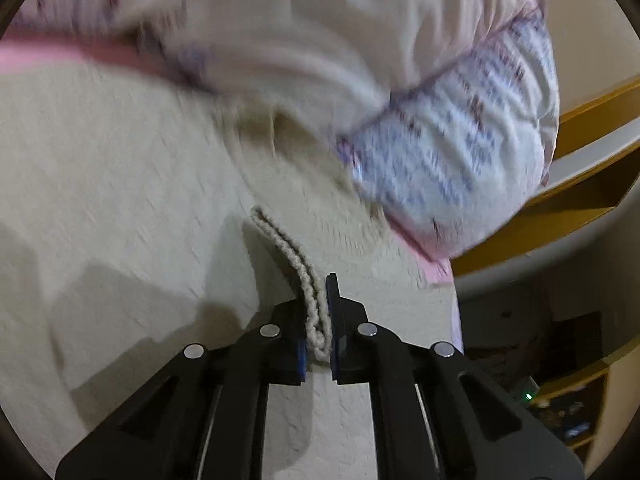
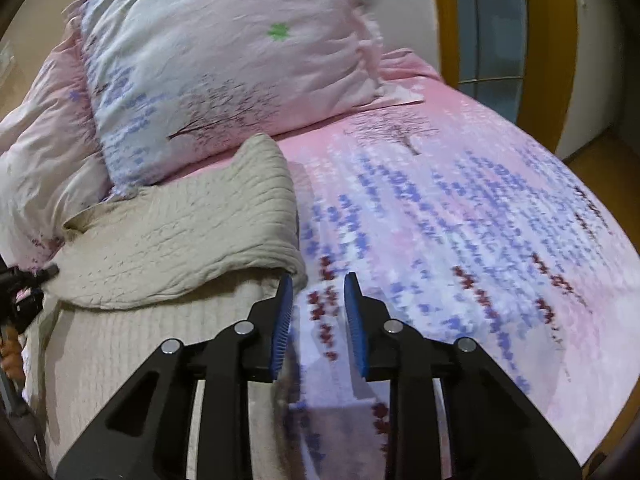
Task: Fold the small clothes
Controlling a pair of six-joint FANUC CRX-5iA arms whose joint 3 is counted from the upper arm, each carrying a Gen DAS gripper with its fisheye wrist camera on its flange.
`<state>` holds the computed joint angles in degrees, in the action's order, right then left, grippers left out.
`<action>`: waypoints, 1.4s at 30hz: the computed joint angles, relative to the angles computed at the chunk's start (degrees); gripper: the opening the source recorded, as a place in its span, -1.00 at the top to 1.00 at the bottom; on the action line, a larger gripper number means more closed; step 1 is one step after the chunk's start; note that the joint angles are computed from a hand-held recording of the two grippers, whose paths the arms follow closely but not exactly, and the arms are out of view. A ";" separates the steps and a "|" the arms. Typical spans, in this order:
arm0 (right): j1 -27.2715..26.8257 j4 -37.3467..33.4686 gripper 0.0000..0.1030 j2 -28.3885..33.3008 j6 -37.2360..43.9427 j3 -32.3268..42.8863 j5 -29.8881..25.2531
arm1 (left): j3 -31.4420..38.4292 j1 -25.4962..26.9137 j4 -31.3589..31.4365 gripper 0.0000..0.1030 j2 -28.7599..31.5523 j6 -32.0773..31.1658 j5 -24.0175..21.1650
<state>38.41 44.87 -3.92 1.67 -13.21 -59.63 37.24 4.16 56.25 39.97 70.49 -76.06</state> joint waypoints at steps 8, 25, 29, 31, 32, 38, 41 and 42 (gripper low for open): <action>-0.10 -2.71 0.48 4.16 8.98 4.89 0.63 | 1.87 1.71 -3.54 0.87 0.90 1.91 0.23; 0.34 -6.06 0.18 14.11 20.87 16.74 -2.59 | 2.63 2.40 -9.23 0.62 0.07 1.34 -0.73; 0.34 -7.73 0.15 14.56 21.99 18.04 -3.82 | -3.93 6.36 -5.55 -0.26 -5.00 -4.27 1.39; 0.73 -7.54 0.04 15.42 21.99 19.68 -5.15 | -5.71 8.58 -4.32 -0.30 -6.66 -5.75 2.11; 0.74 -7.74 -0.01 15.42 22.34 19.92 -4.35 | -5.84 9.84 -3.99 -0.32 -6.96 -5.66 1.92; 1.80 -10.10 -0.10 21.20 29.07 28.23 -3.16 | -10.85 17.83 -6.52 -0.34 -10.92 0.12 5.11; 2.21 -10.91 -0.14 24.88 31.91 33.08 -3.95 | -11.64 20.72 -8.20 -0.34 -11.47 3.41 5.68; 2.28 -11.14 -0.17 25.69 32.39 34.21 -4.56 | -11.84 21.50 -8.60 -0.34 -11.52 4.93 5.88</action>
<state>40.69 33.73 21.77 34.06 21.00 -64.18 25.40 25.67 47.65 28.45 75.42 -70.18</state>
